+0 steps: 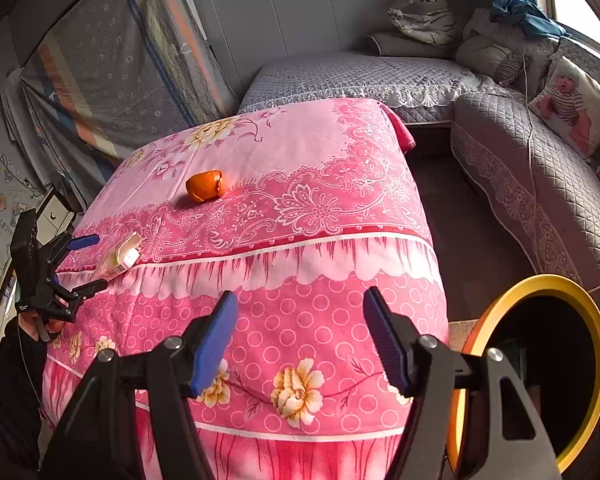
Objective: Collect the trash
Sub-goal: 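Grasp the orange peel with the right gripper while the left grasps the milk carton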
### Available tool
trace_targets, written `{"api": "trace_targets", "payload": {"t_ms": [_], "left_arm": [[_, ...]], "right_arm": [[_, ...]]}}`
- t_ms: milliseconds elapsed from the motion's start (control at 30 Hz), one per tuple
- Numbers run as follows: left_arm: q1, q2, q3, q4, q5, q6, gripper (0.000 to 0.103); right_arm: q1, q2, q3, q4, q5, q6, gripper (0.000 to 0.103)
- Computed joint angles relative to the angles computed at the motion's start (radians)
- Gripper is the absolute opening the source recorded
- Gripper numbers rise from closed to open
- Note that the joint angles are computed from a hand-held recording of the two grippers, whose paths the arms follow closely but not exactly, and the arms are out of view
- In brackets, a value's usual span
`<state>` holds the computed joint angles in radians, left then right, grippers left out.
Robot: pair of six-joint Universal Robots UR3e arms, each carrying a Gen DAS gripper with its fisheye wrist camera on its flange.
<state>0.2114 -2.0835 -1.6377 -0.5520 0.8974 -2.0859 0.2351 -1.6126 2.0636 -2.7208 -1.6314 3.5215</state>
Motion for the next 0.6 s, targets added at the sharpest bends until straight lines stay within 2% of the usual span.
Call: {"api": "trace_targets", "payload": {"t_ms": [267,333,467,600], "left_arm": [[-0.025,-0.089,0.162,-0.149,0.021,0.03,0.091],[-0.035,-0.106,0.186,-0.169,0.036,0.042,0.077],[-0.048,-0.133,0.207,-0.164,0.048,0.047,0.069],[-0.034,-0.114,0.187,-0.154,0.013,0.041,0.056]], "right_arm": [[0.023,0.133,-0.155,0.032,0.018,-0.025,0.062],[0.026,0.155,-0.186,0.045,0.02,-0.03,0.062],[0.036,0.206,-0.257,0.064,0.017,-0.056,0.062],[0.062,0.356,-0.45,0.104,0.022,-0.158,0.062]]}}
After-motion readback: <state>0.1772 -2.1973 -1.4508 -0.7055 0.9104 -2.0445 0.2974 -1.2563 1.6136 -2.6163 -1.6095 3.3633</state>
